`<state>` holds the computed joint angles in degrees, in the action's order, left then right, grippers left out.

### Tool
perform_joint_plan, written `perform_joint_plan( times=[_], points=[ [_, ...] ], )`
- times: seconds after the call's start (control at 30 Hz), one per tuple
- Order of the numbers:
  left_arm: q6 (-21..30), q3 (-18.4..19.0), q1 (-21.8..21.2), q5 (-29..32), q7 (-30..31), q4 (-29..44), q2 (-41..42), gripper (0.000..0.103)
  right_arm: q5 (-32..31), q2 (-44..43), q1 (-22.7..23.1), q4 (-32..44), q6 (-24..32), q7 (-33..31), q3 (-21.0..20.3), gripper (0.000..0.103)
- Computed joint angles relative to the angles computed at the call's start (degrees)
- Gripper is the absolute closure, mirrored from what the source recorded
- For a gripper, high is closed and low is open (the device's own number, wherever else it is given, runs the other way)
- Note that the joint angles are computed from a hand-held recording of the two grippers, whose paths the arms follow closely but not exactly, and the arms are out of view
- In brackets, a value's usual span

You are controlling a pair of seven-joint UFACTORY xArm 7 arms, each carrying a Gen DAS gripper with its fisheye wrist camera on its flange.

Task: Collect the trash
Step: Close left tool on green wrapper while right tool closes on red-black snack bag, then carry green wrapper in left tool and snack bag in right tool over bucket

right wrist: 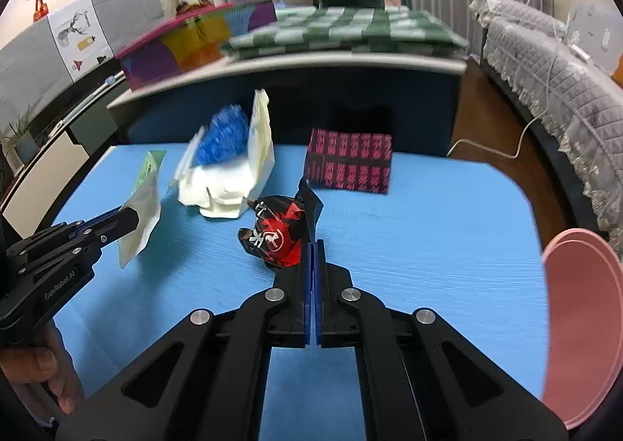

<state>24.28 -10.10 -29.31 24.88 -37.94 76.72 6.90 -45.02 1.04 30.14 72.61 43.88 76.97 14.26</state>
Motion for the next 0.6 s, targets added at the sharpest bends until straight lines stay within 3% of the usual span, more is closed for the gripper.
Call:
perform_joint_plan(
  times=[0.6],
  points=[
    [-4.74, -5.20, 2.56, -5.66, 2.83, -9.64, -12.07, 0.101, -1.49, -13.34, -0.72, 0.23, 15.94, -2.33, 9.02, 0.102]
  ],
)
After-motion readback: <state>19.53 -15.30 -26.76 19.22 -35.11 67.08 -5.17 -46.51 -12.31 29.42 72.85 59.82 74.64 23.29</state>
